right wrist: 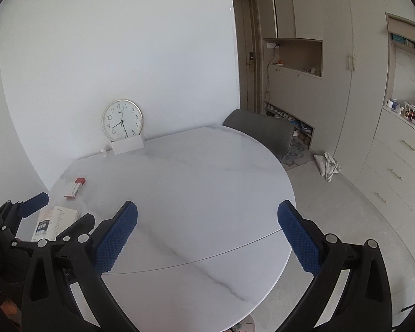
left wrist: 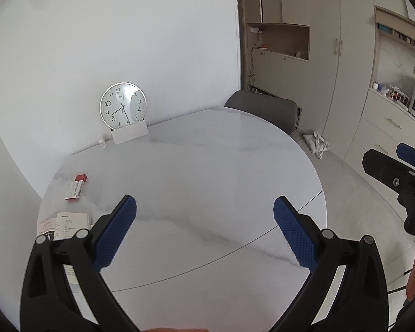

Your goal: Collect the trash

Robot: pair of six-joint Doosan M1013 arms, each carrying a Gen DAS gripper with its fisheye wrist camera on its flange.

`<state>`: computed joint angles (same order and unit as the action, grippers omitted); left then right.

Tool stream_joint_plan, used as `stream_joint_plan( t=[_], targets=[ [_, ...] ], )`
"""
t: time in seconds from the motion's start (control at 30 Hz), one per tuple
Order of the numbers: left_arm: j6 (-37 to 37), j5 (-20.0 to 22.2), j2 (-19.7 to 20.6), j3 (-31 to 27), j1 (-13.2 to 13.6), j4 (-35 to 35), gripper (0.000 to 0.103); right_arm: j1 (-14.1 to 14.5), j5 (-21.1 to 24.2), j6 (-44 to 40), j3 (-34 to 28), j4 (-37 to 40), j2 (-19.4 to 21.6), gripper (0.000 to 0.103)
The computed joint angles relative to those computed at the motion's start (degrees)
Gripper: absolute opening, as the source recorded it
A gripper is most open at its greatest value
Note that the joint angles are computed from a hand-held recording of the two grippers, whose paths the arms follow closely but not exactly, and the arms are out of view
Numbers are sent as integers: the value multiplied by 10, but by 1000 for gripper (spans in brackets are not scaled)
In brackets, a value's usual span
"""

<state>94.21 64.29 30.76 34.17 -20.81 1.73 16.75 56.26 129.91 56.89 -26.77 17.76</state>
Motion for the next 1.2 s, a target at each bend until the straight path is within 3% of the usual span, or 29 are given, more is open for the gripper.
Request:
stream_joint_plan(
  t=[0.37,1.2],
  targets=[
    [30,47,47,-79,20,-40,95,8,36,9,-42,-9,29,101],
    [43,65,63,-104,22,-56,95,10,65,0,-78,-16,48,101]
  ],
)
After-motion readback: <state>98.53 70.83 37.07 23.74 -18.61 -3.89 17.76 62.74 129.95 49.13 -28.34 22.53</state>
